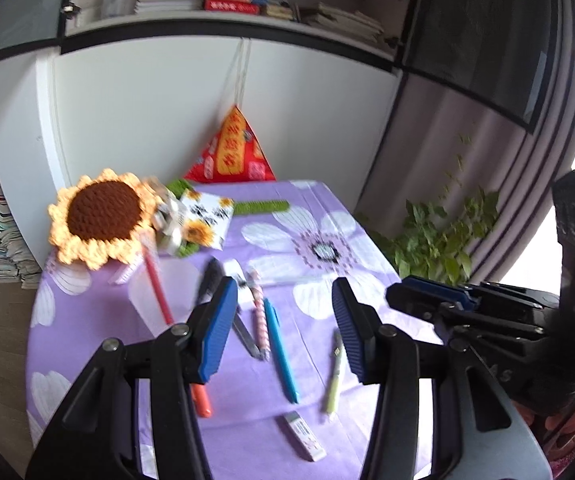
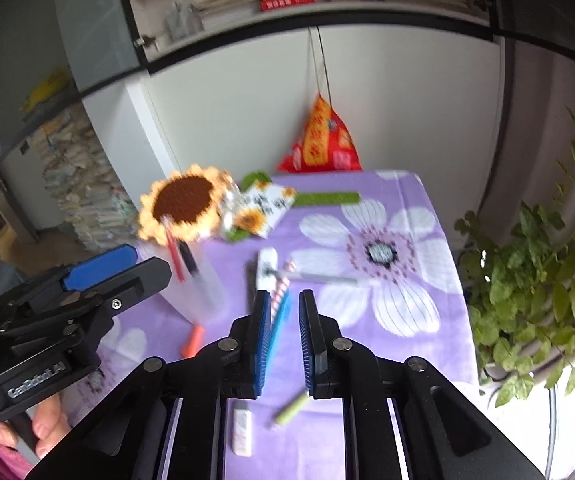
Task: Organize stationery
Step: 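Move the left tool toward the blue pen while the right tool approaches the pale green pen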
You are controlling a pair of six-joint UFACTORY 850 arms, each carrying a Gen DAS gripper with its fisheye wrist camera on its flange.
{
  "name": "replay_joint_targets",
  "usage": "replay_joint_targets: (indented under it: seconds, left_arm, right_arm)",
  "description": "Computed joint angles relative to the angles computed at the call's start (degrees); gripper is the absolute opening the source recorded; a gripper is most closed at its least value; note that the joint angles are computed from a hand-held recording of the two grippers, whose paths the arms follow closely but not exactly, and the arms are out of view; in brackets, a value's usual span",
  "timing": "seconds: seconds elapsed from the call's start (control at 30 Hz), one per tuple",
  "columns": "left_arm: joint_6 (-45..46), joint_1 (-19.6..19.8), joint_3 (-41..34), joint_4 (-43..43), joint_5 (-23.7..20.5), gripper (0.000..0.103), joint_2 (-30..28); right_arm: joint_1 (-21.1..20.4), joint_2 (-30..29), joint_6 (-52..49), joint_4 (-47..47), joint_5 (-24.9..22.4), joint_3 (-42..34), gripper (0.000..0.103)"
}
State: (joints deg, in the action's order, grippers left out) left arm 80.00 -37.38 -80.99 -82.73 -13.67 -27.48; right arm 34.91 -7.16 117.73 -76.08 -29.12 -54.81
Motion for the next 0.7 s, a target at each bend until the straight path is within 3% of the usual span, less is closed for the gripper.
replay_joint_targets:
  seconds: [0.2, 0.37, 0.7]
  left_arm:
    - [-20.22, -1.13, -3.07, 19.0, -2.68, 0.025, -4.1]
    - [-35.34, -1.93, -6.27, 33.74, -4.53, 0.023, -7.73]
    - [-53.73, -3.01, -11.35, 52.05, -8.99, 0.023, -13.08]
  right_arm:
    - [-2.29, -1.04, -0.36, 4.09, 4.81, 2.67, 0.016]
    - [-3.38, -3.13, -3.45, 9.41, 6.26, 3.1, 0.016]
    - [-5.32, -6.17, -5.67, 12.91, 11.43, 3.42, 0.017]
